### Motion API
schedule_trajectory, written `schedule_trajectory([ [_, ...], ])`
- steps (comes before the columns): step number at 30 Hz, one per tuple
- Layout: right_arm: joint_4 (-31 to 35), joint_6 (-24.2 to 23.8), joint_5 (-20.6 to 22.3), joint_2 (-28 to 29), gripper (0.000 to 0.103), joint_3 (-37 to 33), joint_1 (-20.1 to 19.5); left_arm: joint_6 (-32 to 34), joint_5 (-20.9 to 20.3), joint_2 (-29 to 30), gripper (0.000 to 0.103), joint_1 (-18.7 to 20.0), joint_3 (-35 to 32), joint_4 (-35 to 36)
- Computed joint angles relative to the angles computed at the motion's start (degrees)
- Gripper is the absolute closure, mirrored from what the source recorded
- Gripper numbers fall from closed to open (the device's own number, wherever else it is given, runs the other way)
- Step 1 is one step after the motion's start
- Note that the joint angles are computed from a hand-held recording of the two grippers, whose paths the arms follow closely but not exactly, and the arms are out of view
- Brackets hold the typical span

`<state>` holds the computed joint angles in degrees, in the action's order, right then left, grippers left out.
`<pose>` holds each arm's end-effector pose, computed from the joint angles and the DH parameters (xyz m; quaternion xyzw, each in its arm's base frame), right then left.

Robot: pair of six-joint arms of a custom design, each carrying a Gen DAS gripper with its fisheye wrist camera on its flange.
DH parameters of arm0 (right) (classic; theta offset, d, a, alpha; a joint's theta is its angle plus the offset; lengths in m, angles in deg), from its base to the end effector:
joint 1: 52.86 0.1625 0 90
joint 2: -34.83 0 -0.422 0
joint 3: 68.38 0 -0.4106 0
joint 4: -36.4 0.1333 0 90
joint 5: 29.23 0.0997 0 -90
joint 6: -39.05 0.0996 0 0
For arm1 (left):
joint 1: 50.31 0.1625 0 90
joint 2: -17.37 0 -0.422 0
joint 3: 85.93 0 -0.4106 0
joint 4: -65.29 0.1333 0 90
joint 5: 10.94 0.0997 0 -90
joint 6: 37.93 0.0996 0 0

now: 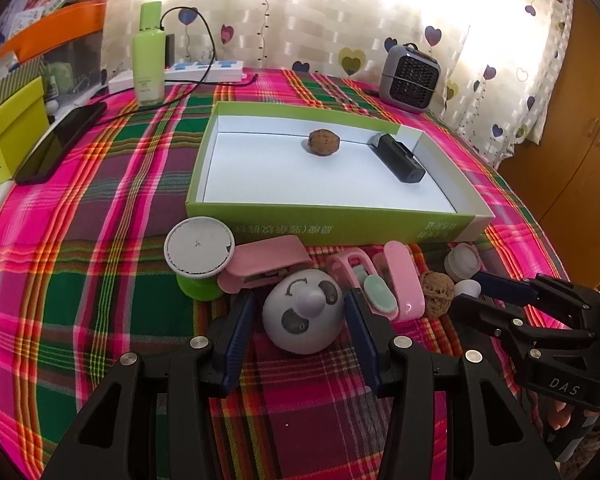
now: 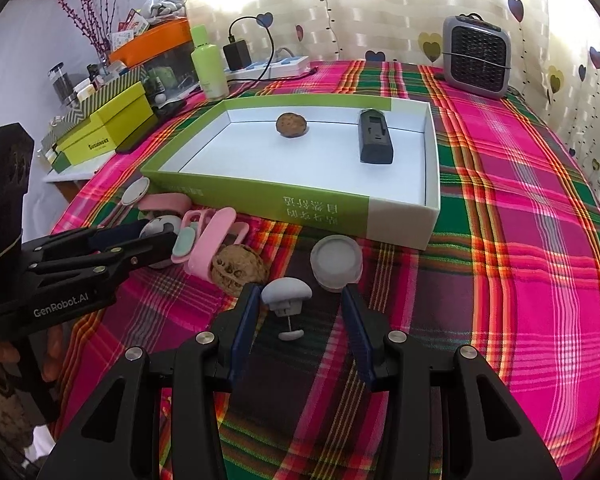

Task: Organize objects
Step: 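Move both grippers back to the items beside the box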

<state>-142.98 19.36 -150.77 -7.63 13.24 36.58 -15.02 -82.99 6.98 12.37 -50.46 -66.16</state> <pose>0.0738 -0.7595 0.2104 0.0311 -0.8785 0.3588 0.3141 -0.2716 -0.8832 0.0017 0.3949 0.8947 -0.1465 0.1489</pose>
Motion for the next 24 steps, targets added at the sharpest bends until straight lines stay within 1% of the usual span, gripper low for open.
schedule_trajectory([
  [9,0.6,-0.8,-0.4,0.5,0.059,-0.9,0.1,-0.6,-0.9,0.9,0.058,0.2,-1.9,1.1],
  [11,0.7,-0.7,-0.3,0.5,0.059,-0.9,0.1,-1.0,-1.1,1.1,0.060,0.2,-2.4,1.4],
  [12,0.7,-0.6,-0.1,0.5,0.059,-0.9,0.1,-1.2,-1.2,1.1,0.065,0.3,-2.4,1.3],
  [13,0.7,-0.5,0.0,0.4,0.061,-0.9,0.0,-1.6,-1.2,1.4,0.067,0.3,-2.8,1.4],
  [16,0.5,-0.4,-0.3,0.5,0.068,-1.0,0.0,-2.2,-1.9,1.6,0.068,0.4,-3.4,1.8],
  [17,0.5,-0.4,-0.4,0.6,0.069,-1.1,0.0,-2.1,-2.0,1.1,0.068,0.5,-2.5,1.3],
  [22,0.2,-0.5,-0.6,0.6,0.072,-1.0,0.1,-2.3,-2.0,1.2,0.069,0.5,-2.7,1.4],
  [24,0.2,-0.5,-0.7,0.6,0.075,-1.0,0.2,-2.2,-2.0,1.1,0.069,0.5,-2.6,1.4],
])
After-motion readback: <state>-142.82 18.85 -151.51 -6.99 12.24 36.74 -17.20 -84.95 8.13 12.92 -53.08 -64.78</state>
